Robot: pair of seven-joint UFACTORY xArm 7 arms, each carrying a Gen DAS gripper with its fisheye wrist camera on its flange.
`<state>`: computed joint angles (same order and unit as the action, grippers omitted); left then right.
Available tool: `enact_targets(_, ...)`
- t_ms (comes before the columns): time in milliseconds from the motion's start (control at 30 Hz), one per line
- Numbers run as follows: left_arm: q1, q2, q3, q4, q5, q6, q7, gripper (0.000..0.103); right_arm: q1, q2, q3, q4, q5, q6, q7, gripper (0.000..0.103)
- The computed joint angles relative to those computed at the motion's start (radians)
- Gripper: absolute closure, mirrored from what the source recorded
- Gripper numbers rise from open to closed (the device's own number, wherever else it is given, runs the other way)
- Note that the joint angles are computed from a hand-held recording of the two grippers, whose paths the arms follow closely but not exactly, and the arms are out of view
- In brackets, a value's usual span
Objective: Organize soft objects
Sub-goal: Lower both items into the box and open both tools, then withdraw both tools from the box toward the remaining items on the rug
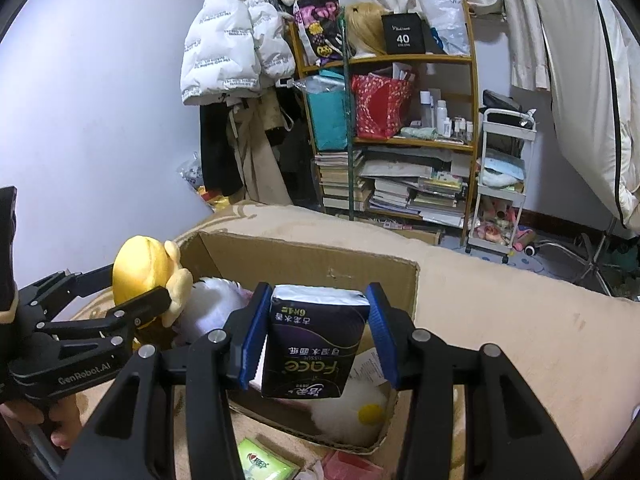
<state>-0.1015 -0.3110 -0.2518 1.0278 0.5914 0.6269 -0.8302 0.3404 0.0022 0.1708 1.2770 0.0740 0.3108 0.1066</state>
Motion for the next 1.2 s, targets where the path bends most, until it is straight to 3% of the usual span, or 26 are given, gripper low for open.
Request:
enact_targets(300, -0.008, 0.013, -0.001, 0.013, 0.013, 0.023, 0.000, 0.020, -0.003, 0.007, -0.002, 0.001, 0.019, 0.026, 0.003, 0.052)
enact_targets(467, -0.027, -0.004, 0.031, -0.017, -0.053, -0.047, 0.028, 0.017, -0.001, 0.005, 0.000, -0.003, 0.025, 0.024, -0.001, 0.052)
enact_targets(600, -0.046, -0.008, 0.056, -0.033, -0.167, -0.082, 0.099, 0.026, 0.000, -0.001, 0.000, -0.009, 0.020, 0.011, 0.006, 0.052)
enact_targets(733, -0.037, -0.011, 0.043, -0.039, -0.194, -0.106, 0.131, 0.033, -0.002, -0.005, -0.002, -0.014, 0.031, 0.008, 0.010, 0.052)
enact_targets(833, -0.019, -0.002, 0.018, -0.022, -0.172, -0.074, 0.122, 0.046, -0.003, -0.011, -0.003, -0.019, 0.048, 0.008, 0.007, 0.052)
enact_targets(1033, -0.003, -0.007, 0.015, -0.019, -0.143, -0.038, 0.076, 0.044, -0.004, -0.015, -0.004, -0.019, 0.063, 0.019, -0.004, 0.052)
enact_targets(1100, 0.001, -0.013, 0.008, -0.013, -0.126, -0.018, 0.066, 0.038, -0.005, -0.020, -0.005, -0.020, 0.071, 0.032, -0.009, 0.051)
enact_targets(1200, 0.001, -0.034, 0.008, -0.019, -0.118, -0.011, 0.055, 0.025, -0.005, -0.035, -0.006, -0.031, 0.083, 0.043, -0.009, 0.034)
